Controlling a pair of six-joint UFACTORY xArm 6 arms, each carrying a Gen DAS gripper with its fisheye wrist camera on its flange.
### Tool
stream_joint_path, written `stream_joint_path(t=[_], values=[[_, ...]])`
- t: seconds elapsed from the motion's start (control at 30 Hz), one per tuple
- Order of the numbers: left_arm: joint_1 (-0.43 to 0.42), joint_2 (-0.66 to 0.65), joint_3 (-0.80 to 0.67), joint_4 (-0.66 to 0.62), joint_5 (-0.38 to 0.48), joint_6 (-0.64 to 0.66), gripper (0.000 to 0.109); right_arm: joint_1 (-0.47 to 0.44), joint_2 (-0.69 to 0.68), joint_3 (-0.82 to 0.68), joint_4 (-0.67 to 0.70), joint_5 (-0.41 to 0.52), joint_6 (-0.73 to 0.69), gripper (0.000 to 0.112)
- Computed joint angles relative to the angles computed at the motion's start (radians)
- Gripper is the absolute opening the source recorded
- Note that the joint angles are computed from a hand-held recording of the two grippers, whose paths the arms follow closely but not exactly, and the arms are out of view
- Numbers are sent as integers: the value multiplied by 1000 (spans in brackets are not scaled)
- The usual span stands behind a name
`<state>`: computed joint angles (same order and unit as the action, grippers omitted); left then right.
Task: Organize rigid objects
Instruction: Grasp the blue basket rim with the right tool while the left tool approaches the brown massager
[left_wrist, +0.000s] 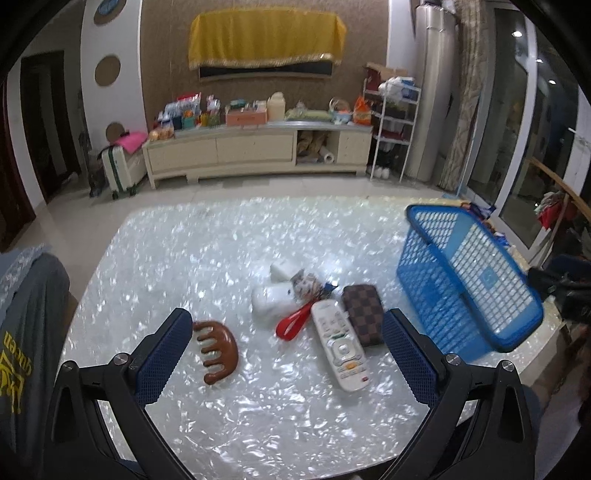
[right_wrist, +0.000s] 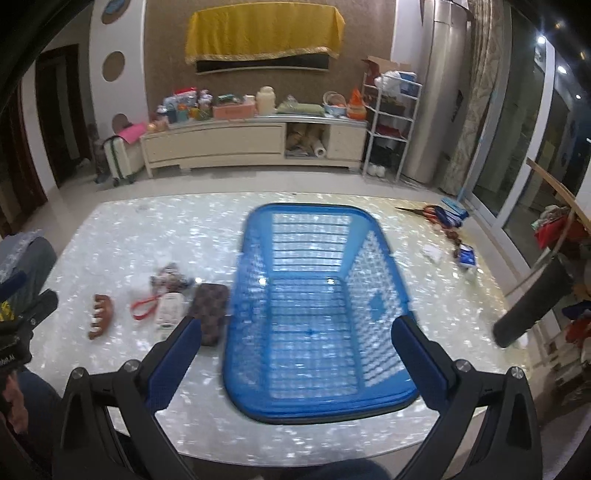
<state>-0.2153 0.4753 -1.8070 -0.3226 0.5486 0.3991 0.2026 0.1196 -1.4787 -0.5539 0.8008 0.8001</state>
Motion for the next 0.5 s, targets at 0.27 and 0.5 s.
stream_joint_path(t=[0.27,0.5], values=[[22,137,-168,78,119,-48,103,-83,57,-70,120,152,-133,103],[37,265,-345,121,239,-69,103,-128,111,-132,199,293,-237,88]])
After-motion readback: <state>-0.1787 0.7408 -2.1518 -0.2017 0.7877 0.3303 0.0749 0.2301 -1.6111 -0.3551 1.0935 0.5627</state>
